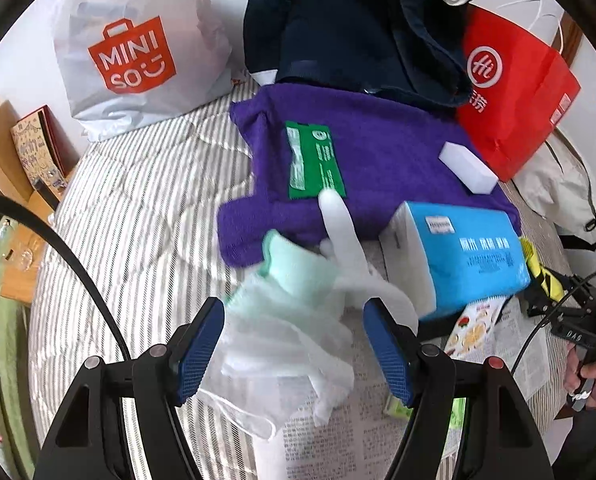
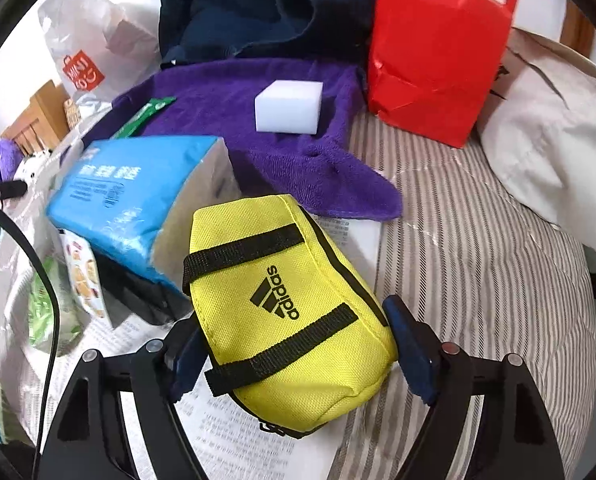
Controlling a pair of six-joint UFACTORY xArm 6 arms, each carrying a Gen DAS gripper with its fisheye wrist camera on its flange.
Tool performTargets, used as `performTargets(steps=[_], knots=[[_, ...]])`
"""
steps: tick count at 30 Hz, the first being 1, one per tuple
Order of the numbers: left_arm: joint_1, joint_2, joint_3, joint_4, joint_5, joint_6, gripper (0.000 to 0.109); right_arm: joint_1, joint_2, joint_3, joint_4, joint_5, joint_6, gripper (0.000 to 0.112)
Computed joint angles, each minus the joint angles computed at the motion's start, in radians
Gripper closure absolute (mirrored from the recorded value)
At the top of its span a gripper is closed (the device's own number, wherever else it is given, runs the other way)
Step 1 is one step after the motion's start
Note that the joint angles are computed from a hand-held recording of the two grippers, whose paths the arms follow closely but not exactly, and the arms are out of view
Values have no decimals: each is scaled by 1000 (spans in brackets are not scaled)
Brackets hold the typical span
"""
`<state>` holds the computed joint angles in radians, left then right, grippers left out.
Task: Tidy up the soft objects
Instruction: 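Grasp a white wipe sheet with the left tool while the right tool lifts the pouch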
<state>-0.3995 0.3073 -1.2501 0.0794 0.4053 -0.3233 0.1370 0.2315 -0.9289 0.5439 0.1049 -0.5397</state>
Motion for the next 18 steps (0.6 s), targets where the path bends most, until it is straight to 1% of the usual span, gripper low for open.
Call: performTargets(steps=[3, 5, 8, 9, 10, 12, 15, 18], knots=[[-6, 1, 26, -28, -23, 18, 38, 0, -35, 31, -26, -5, 59, 32], [-8, 4, 41, -24, -29, 12, 37, 1, -64, 60, -17, -9, 63, 32], [-11, 3, 67, -52, -43, 22, 37, 5, -109, 112, -112, -36, 159, 32], [-13, 3, 75, -67, -46, 30, 37, 10, -123, 124, -92, -41, 147, 32], [-16, 4, 80, -77, -47, 36, 37, 21, -143, 139, -30, -41, 99, 32], [-26, 6, 90, -101, -59, 62, 37, 34, -169, 158, 29, -42, 61, 32], [-39, 6, 101, -49, -72, 23, 38, 49, -201, 184, 64, -46, 45, 32], [-48, 6, 107, 22, -64, -25, 38, 56, -223, 204, 59, -53, 63, 32]])
